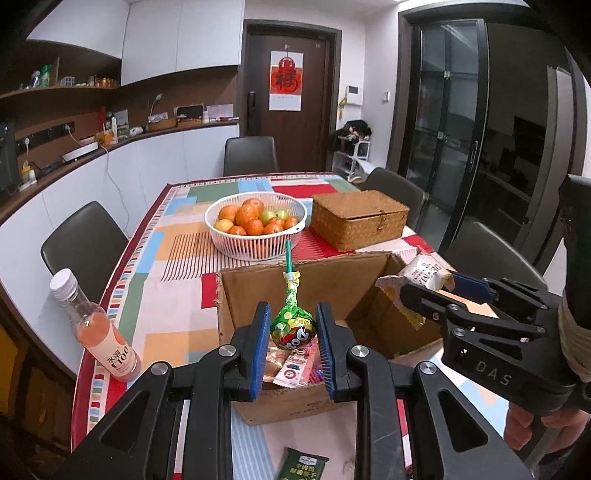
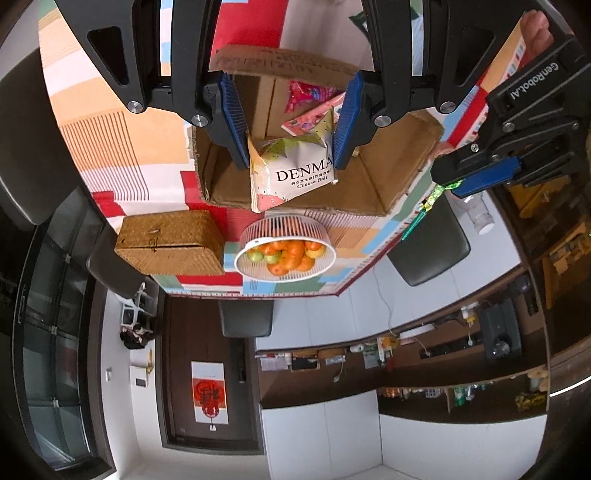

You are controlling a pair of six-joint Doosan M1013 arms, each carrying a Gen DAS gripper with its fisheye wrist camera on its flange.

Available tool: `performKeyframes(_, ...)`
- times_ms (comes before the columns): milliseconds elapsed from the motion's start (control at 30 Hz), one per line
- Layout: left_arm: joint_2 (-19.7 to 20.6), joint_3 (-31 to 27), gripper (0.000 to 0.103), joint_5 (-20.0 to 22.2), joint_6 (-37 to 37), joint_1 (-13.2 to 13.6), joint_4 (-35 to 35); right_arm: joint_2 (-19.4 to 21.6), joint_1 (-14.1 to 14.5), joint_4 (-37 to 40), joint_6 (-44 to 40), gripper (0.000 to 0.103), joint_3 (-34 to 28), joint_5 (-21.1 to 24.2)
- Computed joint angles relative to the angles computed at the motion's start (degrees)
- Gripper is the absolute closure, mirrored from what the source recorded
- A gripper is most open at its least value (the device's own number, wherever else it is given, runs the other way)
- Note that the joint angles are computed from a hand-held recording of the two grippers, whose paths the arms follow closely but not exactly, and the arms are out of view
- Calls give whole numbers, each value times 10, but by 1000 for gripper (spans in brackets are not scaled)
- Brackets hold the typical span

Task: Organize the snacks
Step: 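Carry the lollipop and the DENMA bag over the box and lower them inside, then open both tools over the box and move them back to the snacks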

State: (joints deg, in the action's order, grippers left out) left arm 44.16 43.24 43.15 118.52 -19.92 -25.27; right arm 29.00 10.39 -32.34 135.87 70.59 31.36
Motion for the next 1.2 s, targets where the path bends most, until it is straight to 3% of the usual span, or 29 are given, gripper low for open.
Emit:
performKeyframes(167, 15, -27, 77, 9, -20, -7, 47, 7, -4, 19, -5, 57, -10, 9)
performKeyframes(233, 15, -28, 69, 4, -31, -9, 61, 10, -6, 26, -10, 56, -14, 13)
performKeyframes(267, 15, -27, 58, -1, -37, -9, 67, 10, -5, 27, -10, 55, -15, 14)
performKeyframes(300, 11, -20, 56, -12, -42, -10, 71, 10, -5, 31, -16, 53, -17, 18)
performKeyframes(400, 4, -6, 56, -17, -44, -8, 75, 7, -1, 7, 2, 46, -11, 22)
performKeyframes(733, -53, 91, 54, -59, 20, 1, 19, -27, 23, -81, 58, 46, 44, -11)
performKeyframes(967, -92, 161, 49, -92, 73, 6, -15, -47, 32, -71, 60, 46, 78, -31)
performKeyframes(1200, -105, 196, 46, -89, 74, 11, -19, -49, 40, -44, 37, 46, 96, -24)
